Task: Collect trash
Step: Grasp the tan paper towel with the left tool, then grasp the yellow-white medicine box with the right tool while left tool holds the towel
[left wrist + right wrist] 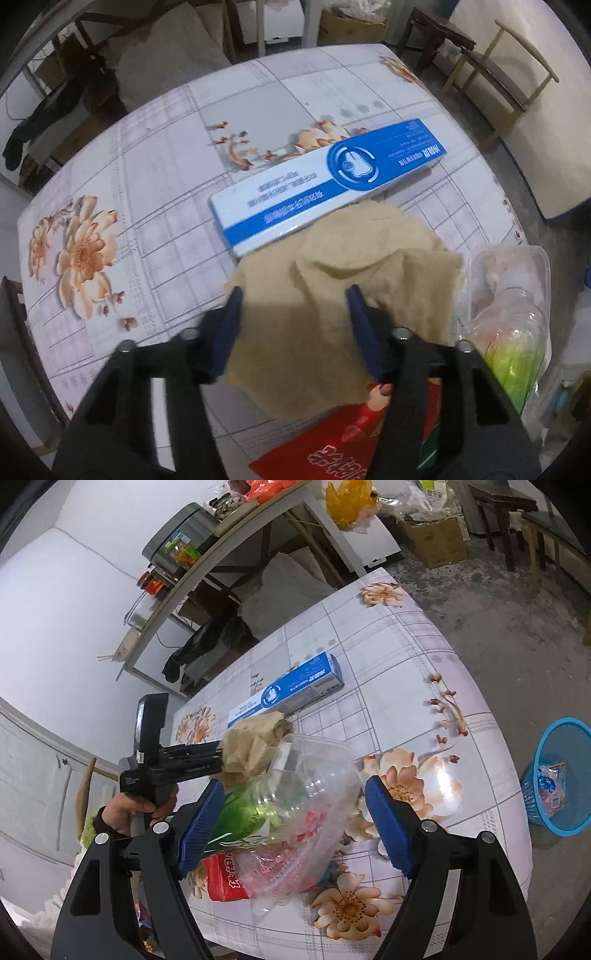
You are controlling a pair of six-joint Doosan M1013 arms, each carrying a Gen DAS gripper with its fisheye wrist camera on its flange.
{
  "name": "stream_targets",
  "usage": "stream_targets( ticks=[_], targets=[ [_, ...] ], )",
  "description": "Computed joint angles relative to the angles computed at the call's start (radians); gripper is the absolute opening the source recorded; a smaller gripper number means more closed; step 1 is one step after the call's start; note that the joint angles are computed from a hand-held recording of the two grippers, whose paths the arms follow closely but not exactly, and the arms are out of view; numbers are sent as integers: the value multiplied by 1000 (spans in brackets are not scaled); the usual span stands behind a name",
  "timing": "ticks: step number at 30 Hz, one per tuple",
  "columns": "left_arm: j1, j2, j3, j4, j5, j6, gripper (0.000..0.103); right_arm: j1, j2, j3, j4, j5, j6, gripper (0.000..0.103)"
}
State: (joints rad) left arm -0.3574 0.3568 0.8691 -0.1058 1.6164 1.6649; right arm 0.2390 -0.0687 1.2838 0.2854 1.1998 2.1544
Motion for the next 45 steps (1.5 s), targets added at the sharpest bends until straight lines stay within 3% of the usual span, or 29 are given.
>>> stream_targets(
  ticks=[3,6,10,18,25,28,32,34,38,41,45],
  targets=[
    [10,-10,8,3,-13,-9,21,-4,-8,8,6,-5,1,76],
    [29,-23,25,-33,-21,-25,7,-3,-14,13,3,-7,4,76],
    [54,-55,65,-85,-93,-53,4,-1,-21,21,-2,-5,13,76],
    [113,-160,174,-186,-304,-134,3,10,-28,25,-29,7,52,76],
    [147,-275,294,-158,-467,-242,3,37,-20,10,-84,24,77,76],
    [159,-315,340,-129,-495,-291,3,49,14,-46,-100,39,-15,76],
    [178,-351,392,-121,-494,-343,3,68,176,-279,-55,242,-356,78],
    [186,-368,420,-129,-491,-367,3,75,267,-400,-8,354,-487,87],
    [190,-396,470,-155,-500,-397,3,116,462,-656,4,594,-665,92],
    [184,-407,493,-162,-499,-410,3,166,570,-785,-100,716,-784,92],
    [182,-413,508,-172,-496,-415,3,202,647,-852,-176,799,-882,92]
  ],
)
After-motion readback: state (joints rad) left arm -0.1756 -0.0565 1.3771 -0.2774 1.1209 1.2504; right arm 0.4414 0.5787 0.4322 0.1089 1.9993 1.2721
